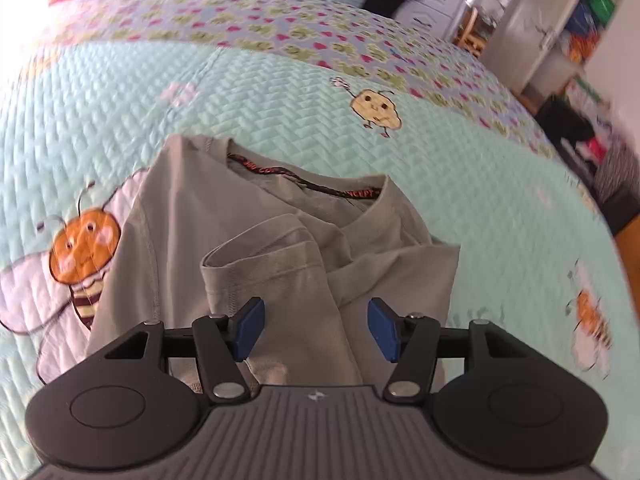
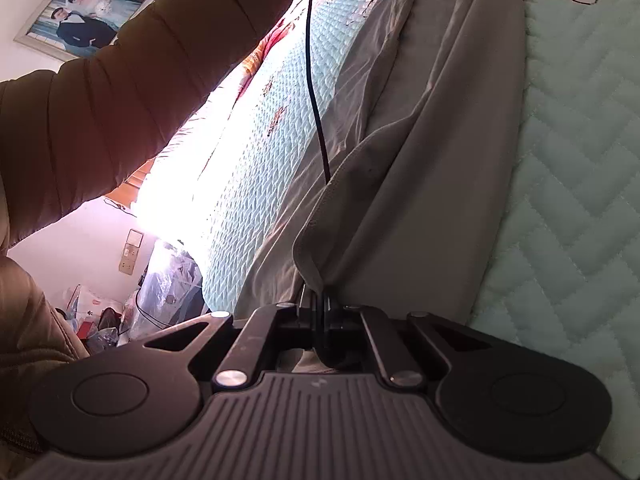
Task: Fold clothes
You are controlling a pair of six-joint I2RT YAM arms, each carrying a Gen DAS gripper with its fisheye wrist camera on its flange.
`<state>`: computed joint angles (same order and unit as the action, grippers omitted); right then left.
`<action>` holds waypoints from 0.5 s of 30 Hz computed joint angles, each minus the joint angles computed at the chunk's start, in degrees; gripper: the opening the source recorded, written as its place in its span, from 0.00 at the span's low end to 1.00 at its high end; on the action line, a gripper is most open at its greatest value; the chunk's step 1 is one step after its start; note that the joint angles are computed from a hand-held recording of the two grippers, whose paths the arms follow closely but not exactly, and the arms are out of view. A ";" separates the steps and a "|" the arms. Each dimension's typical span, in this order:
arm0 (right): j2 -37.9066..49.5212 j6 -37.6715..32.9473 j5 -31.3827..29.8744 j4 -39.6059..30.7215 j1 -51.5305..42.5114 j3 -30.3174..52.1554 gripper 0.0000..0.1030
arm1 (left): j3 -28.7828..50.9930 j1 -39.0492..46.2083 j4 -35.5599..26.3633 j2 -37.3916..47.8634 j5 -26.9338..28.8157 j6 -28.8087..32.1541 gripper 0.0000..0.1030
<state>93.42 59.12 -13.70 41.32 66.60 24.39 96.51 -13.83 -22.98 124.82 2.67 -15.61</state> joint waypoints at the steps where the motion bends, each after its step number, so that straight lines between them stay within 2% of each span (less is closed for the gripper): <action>1: 0.07 0.13 0.07 0.35 0.00 -0.19 0.04 | -0.28 -0.78 0.14 -0.12 -1.34 1.02 0.56; 3: 0.19 0.29 0.29 0.86 0.08 -0.43 0.05 | 0.97 -1.26 -0.95 0.99 -0.44 2.07 0.56; 6: 0.39 0.03 0.82 1.03 0.65 -0.13 0.05 | 3.69 -2.67 -4.14 3.27 -3.82 3.02 0.50; 8: 0.60 -0.01 0.78 1.40 0.65 -0.09 0.05 | 3.63 -2.36 -4.21 3.52 -3.89 2.22 0.35; 12: -0.14 -0.40 0.87 1.79 0.34 -1.01 0.06 | 2.46 -0.49 -3.80 2.70 -2.01 -0.67 0.16; 13: -0.24 -0.35 1.10 1.91 0.36 -1.26 0.06 | 1.92 -0.12 -3.47 2.34 -1.96 -1.07 0.09; 14: -0.32 -0.25 1.41 1.94 0.50 -1.36 0.06 | 0.29 0.49 -1.82 1.44 -0.80 -2.09 0.02; 15: -0.42 -0.19 1.79 1.83 0.74 -1.36 0.06 | -1.45 1.14 0.02 0.48 0.55 -3.25 0.01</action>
